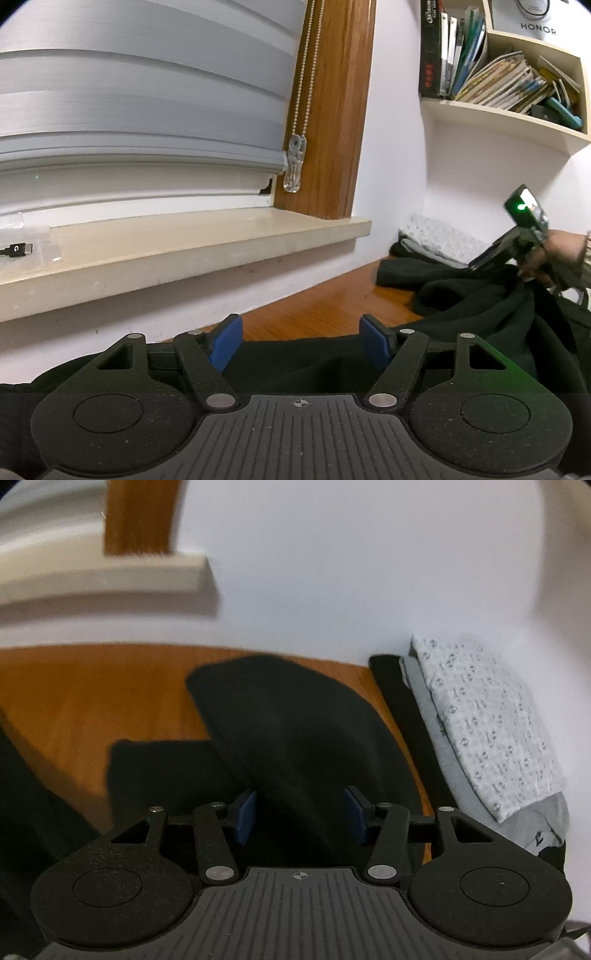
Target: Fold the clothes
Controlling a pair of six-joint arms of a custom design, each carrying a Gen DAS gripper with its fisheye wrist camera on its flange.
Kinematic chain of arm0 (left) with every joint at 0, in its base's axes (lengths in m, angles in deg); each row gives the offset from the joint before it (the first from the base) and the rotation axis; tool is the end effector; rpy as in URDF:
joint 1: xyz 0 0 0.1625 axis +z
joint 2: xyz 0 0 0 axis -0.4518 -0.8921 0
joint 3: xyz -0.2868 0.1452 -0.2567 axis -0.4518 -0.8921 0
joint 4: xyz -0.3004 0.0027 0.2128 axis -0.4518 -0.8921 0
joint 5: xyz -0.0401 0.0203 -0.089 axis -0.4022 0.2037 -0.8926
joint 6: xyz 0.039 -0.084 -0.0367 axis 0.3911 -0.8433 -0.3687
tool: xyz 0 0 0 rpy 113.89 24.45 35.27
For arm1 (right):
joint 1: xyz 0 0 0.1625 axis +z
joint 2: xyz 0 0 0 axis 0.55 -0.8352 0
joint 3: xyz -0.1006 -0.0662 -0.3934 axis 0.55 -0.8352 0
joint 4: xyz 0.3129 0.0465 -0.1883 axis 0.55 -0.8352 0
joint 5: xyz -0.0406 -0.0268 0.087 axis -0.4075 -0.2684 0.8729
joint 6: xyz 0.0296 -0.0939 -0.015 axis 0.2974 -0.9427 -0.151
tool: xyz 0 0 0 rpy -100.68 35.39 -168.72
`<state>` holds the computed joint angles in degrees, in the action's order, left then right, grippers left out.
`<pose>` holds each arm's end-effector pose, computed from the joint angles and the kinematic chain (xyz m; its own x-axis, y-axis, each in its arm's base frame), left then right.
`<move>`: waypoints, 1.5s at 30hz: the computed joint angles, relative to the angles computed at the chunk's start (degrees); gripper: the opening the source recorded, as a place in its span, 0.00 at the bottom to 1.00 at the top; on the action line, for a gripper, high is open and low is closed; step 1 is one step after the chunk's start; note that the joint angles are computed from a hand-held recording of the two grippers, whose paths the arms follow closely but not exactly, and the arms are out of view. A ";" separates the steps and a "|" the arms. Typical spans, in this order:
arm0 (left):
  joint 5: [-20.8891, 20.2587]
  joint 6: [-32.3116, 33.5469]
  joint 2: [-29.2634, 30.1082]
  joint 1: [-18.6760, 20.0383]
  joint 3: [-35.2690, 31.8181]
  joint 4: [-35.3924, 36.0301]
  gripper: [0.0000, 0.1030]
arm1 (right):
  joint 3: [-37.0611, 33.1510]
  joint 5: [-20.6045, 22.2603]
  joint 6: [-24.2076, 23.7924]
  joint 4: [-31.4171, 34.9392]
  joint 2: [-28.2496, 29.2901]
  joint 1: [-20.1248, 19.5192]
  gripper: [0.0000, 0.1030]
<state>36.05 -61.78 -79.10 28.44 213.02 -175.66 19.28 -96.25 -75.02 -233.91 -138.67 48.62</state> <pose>-0.3540 -0.2375 0.0217 -0.7806 0.0781 -0.6201 0.6082 0.3236 -0.7249 0.0069 -0.6132 0.4074 -0.4078 -0.3577 0.8401 -0.7573 0.6465 -0.0923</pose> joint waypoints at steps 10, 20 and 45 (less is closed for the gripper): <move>0.16 1.48 0.13 -0.03 0.34 -1.39 0.72 | -0.87 8.30 2.94 -6.37 -4.44 -2.24 0.11; -0.01 2.52 0.11 0.08 0.34 -2.12 0.73 | -4.12 4.35 9.90 -4.35 -10.27 -8.36 0.25; -0.14 3.95 0.36 0.21 0.22 -3.17 0.76 | 13.35 26.72 14.20 3.83 -14.43 -8.03 0.63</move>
